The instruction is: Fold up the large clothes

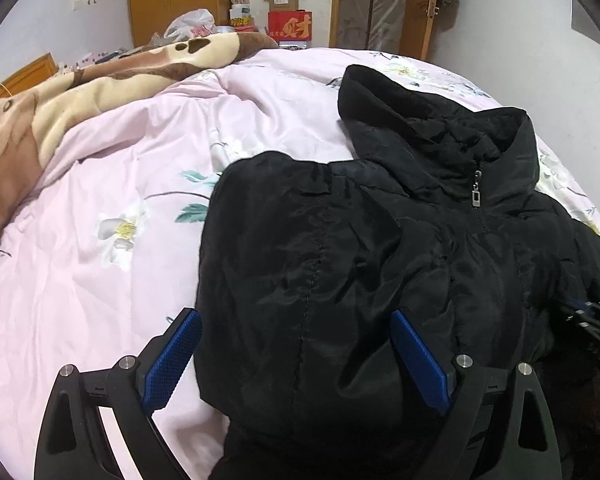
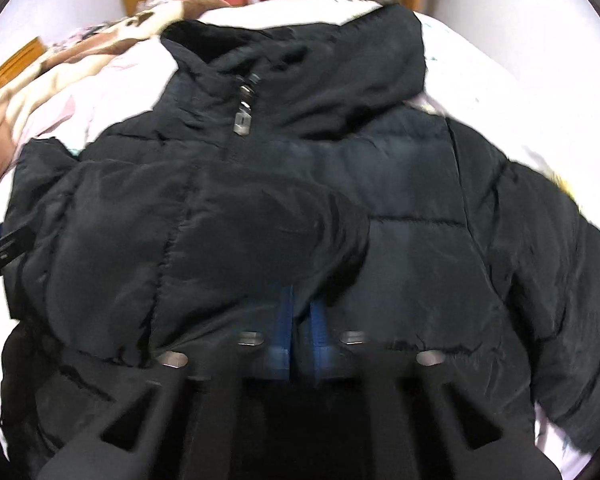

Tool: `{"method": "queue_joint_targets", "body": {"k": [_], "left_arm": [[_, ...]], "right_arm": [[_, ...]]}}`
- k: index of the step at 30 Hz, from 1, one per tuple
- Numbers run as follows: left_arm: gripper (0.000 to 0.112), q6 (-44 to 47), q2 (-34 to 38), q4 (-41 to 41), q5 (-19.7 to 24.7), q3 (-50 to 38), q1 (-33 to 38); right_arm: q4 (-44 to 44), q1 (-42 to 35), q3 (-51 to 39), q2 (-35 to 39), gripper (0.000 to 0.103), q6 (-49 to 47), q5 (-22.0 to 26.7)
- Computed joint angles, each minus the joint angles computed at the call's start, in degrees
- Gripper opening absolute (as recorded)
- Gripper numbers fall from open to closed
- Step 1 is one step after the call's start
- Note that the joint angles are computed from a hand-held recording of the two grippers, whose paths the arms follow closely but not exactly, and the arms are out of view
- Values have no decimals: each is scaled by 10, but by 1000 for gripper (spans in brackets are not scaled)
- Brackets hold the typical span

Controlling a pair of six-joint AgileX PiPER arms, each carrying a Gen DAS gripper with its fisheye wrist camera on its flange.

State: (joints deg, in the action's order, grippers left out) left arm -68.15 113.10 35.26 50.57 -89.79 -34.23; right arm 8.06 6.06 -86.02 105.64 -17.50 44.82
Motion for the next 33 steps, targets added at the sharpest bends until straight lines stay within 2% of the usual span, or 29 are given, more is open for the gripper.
{"method": "queue_joint_targets", "body": {"k": [3, 7, 13, 16, 19, 22, 26, 29, 33], "left_arm": [[96, -29, -4, 33, 17, -4, -7], [96, -14, 15, 30, 34, -35, -1], [95, 13, 86, 13, 75, -111, 8], [95, 30, 105, -37, 74, -134, 26], [96, 43, 119, -46, 82, -150, 29], [95, 49, 120, -50, 92, -155, 26], [95, 29, 87, -26, 104, -130, 0], [95, 11, 55, 1, 118, -114, -33], [95, 11, 34, 7, 142, -129, -80]], "right_arm": [[-30, 0, 24, -38, 5, 8, -43], [-71, -24, 10, -54, 5, 37, -41], [-137, -27, -35, -1, 5, 79, -6], [-173, -12, -39, 23, 6, 106, -16], [-202, -3, -33, 37, 7, 132, -31], [-235, 6, -23, 39, 14, 149, -38], [-202, -18, 7, -8, 22, 139, -44], [-156, -60, 36, -61, 50, 108, -45], [-76, -153, 77, -135, 52, 17, -31]]}}
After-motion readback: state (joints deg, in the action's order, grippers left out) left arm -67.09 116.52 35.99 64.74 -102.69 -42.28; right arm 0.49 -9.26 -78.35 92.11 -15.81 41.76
